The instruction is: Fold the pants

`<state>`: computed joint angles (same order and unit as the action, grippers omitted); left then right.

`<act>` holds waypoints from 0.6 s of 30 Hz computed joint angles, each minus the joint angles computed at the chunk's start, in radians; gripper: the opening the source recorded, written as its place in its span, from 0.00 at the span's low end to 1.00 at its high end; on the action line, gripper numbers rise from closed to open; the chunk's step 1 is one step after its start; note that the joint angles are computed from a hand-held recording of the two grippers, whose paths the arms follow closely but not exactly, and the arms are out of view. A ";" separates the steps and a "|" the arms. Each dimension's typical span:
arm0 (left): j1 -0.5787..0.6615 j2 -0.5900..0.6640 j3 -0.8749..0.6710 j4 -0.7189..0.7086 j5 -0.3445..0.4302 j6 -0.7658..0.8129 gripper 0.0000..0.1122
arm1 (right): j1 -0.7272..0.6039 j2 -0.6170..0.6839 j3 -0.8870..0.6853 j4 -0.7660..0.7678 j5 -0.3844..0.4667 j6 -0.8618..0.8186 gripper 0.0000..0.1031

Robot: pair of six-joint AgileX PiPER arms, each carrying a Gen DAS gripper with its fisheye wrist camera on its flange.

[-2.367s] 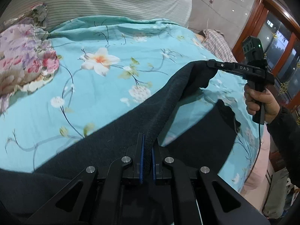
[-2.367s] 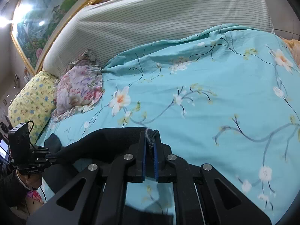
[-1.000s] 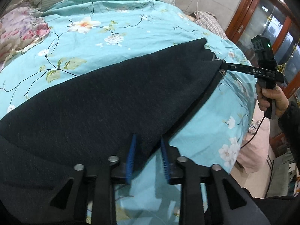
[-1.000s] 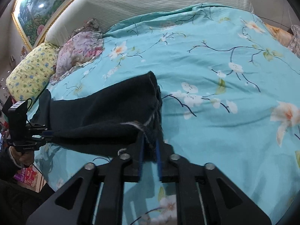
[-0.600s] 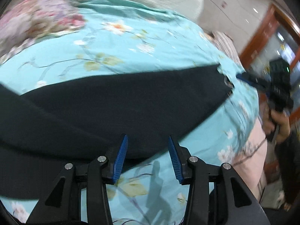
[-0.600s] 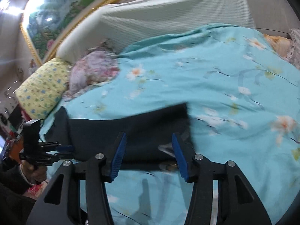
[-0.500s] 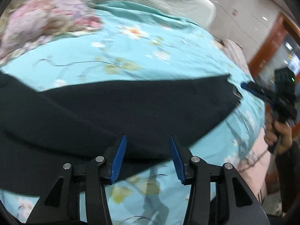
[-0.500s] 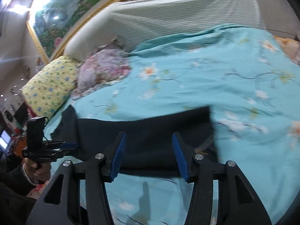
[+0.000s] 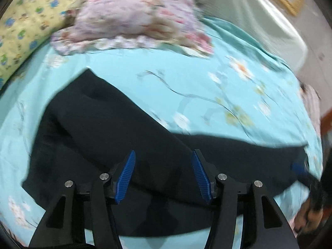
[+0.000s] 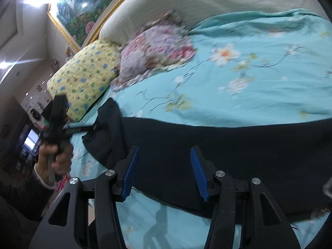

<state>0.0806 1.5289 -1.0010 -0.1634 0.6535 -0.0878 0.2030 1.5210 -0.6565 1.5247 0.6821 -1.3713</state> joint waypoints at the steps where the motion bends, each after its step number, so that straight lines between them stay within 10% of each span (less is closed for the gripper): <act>1: 0.019 0.028 -0.037 -0.006 0.025 0.004 0.56 | 0.039 0.024 -0.023 0.009 -0.008 0.006 0.51; 11: 0.091 0.447 -0.564 0.080 0.403 -0.145 0.57 | 0.304 0.259 -0.303 -0.060 -0.031 0.139 0.51; 18: 0.072 0.523 -0.603 0.153 0.430 -0.149 0.37 | 0.399 0.412 -0.495 -0.222 -0.037 0.299 0.52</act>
<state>0.1522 2.0521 -1.6043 -0.0106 1.0833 -0.2368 0.6021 1.9329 -1.1516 1.3030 0.6448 -1.0725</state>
